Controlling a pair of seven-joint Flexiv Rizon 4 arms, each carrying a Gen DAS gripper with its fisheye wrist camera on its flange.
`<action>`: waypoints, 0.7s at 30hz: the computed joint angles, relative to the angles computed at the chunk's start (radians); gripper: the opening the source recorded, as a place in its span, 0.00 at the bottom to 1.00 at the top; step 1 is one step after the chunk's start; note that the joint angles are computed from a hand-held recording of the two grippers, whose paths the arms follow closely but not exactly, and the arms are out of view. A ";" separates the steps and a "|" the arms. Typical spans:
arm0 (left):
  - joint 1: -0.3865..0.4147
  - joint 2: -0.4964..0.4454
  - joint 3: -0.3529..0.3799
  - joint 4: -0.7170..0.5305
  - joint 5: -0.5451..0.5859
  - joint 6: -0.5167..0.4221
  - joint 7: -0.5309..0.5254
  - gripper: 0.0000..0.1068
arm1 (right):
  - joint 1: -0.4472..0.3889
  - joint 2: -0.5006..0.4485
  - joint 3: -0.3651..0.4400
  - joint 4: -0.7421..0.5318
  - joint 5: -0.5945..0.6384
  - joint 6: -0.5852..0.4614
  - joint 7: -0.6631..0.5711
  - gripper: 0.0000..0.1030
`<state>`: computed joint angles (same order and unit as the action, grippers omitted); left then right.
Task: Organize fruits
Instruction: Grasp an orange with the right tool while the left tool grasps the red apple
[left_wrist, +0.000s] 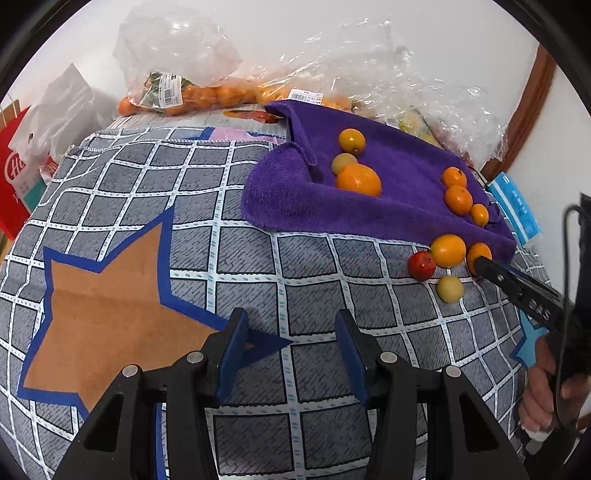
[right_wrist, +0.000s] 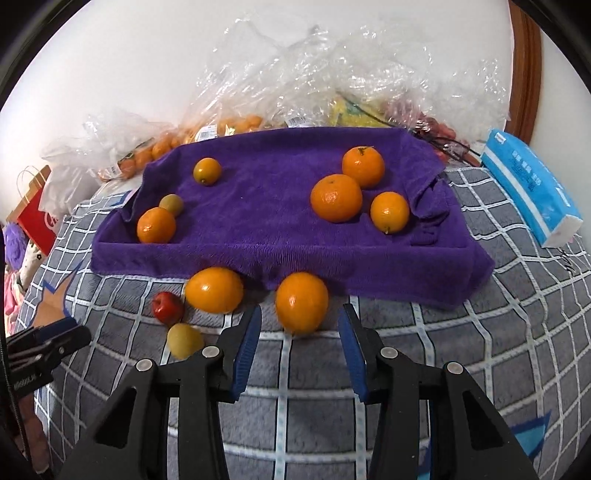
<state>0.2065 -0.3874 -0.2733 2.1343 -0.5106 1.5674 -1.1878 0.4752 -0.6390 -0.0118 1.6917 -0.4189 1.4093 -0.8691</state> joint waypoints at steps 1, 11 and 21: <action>0.001 -0.001 -0.001 0.001 0.002 0.004 0.002 0.44 | 0.012 -0.004 -0.016 -0.005 -0.006 -0.009 0.013 0.40; -0.010 0.015 0.015 0.024 0.034 0.021 -0.021 0.45 | 0.007 -0.024 -0.012 -0.017 -0.020 -0.002 0.023 0.31; 0.061 0.045 -0.113 0.059 -0.034 0.010 0.024 0.44 | 0.050 0.065 -0.089 0.139 -0.027 0.128 0.049 0.31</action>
<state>0.2678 -0.3428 -0.3864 2.1936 -0.5442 1.5777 -1.1641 0.5253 -0.5736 -0.1007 1.8309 -0.4461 1.5378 -0.8204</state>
